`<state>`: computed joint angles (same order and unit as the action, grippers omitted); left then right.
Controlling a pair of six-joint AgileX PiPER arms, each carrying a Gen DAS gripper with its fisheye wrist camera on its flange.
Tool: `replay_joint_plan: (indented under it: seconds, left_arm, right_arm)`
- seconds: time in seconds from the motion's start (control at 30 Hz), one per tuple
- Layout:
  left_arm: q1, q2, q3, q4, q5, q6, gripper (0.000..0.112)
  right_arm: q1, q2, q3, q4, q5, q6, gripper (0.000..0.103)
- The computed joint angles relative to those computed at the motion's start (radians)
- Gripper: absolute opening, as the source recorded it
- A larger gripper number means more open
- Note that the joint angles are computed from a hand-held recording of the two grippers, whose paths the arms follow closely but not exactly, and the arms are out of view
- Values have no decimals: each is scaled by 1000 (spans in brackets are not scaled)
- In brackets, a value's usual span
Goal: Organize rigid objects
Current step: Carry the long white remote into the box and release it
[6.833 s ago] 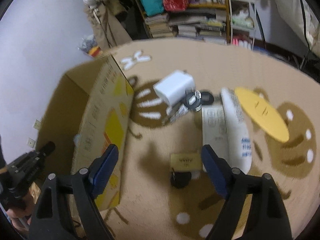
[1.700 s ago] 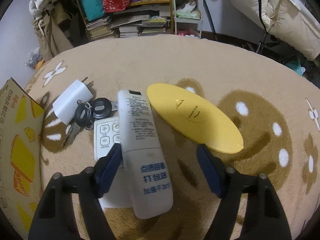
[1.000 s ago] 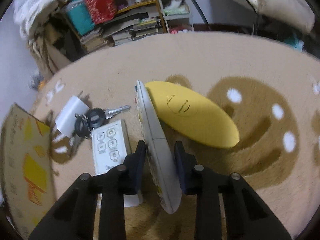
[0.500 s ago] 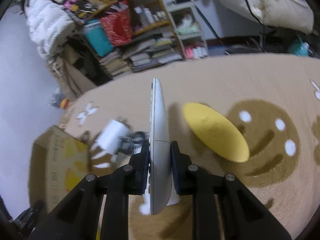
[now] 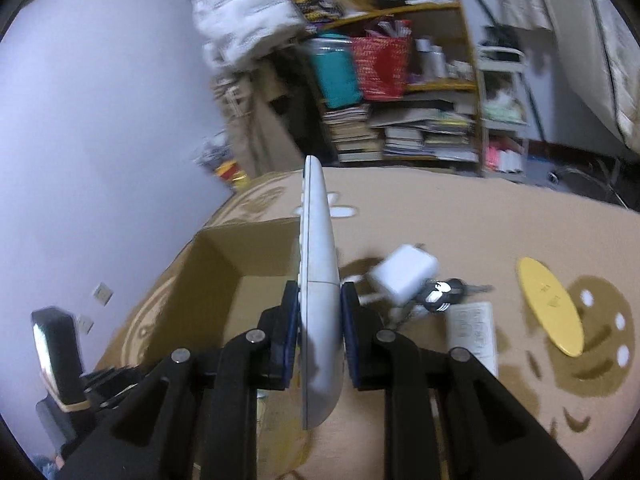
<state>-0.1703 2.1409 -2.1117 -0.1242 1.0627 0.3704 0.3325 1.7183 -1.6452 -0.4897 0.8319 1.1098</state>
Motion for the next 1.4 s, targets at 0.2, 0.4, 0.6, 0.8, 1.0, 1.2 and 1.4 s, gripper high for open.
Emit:
replay_joint_plan:
  seconds: [0.2,0.4,0.6,0.8,1.0,1.2,1.4]
  left_arm:
    - [-3,-5,10,3,-6,-2,13]
    - [-5,-8,15,5,-9,-4,13]
    - [-9,-13,20,3,-7,-8,13]
    - [-5,-9,11,-4,-1,-4,13]
    - [-3,-7,6,-7,8,-4,13]
    - [-3,-7,6,-8,7,-5,13]
    - [-3,-6,6,-7,6,-4,13]
  right_arm:
    - [39,76,-80,44,-12,-73,22]
    - [48,124,-95,109,-33,-119,22]
    - [68,176,-140,141,-3,-156,22]
    - [86,208,-172,115,44,-153,22]
    - [93,195,-166,79,35,-128,22]
    - [107,172,-177,-24,81,-73,56]
    - [113,136,-151,-149,127,-10,82]
